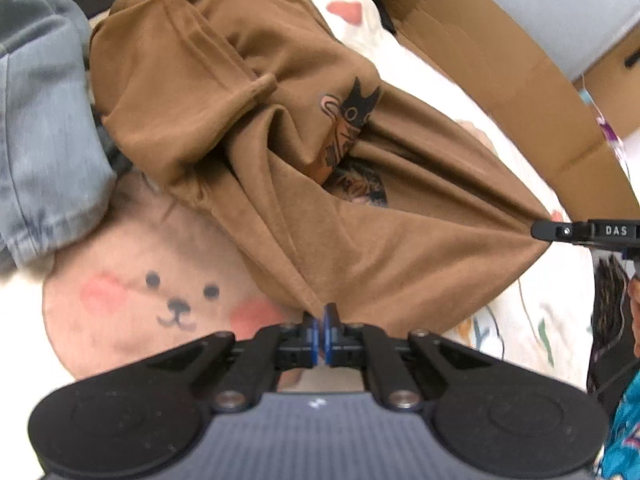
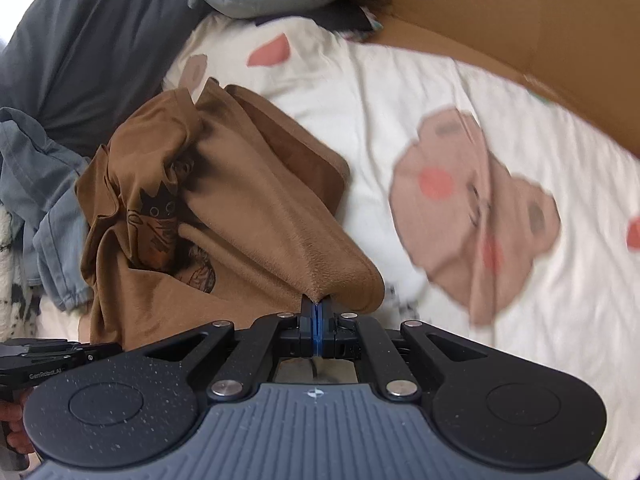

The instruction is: Fold clothes

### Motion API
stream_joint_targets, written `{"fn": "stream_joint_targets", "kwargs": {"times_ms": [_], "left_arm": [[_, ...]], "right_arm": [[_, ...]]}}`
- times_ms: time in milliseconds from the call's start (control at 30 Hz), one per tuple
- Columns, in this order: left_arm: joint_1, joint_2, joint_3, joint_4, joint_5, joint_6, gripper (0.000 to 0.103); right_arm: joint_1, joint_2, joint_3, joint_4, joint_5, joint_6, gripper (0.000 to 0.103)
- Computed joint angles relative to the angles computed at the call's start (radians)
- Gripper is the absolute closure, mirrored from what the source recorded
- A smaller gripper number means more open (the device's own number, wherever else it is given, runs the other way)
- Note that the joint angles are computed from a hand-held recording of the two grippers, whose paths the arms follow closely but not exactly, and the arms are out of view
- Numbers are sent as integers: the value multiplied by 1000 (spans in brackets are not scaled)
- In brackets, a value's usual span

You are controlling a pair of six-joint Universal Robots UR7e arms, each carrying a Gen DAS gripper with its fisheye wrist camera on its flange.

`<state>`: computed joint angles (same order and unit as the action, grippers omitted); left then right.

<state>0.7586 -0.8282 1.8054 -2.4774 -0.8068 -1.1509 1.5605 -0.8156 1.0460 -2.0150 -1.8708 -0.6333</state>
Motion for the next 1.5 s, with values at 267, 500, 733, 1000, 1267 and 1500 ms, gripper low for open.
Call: {"fn": "stream_joint_targets", "kwargs": {"times_ms": [267,500,733,1000,1267,1500], "left_arm": [[-29,-24,38,65,-83,-21,100],[-26,-71,43,185,-82,-85,100],[-42,-77,26,323,-58,-164,100],[-35,-111,24,456,-29,-257,100],[-28,-140,24,554,-4,-302,100],[-30,-195,50,660,23,-384,100]], "right_arm": [[-41,-131,164,22,0,47,103],[-67,-197,258,79,18,63,103],[-69,-215,300,180,36,72,103],[-37,-164,241,97,58,-10,53],[-22,-21,74,38,73,-36,51],[-11,122,-81,9,80,-55,49]]}}
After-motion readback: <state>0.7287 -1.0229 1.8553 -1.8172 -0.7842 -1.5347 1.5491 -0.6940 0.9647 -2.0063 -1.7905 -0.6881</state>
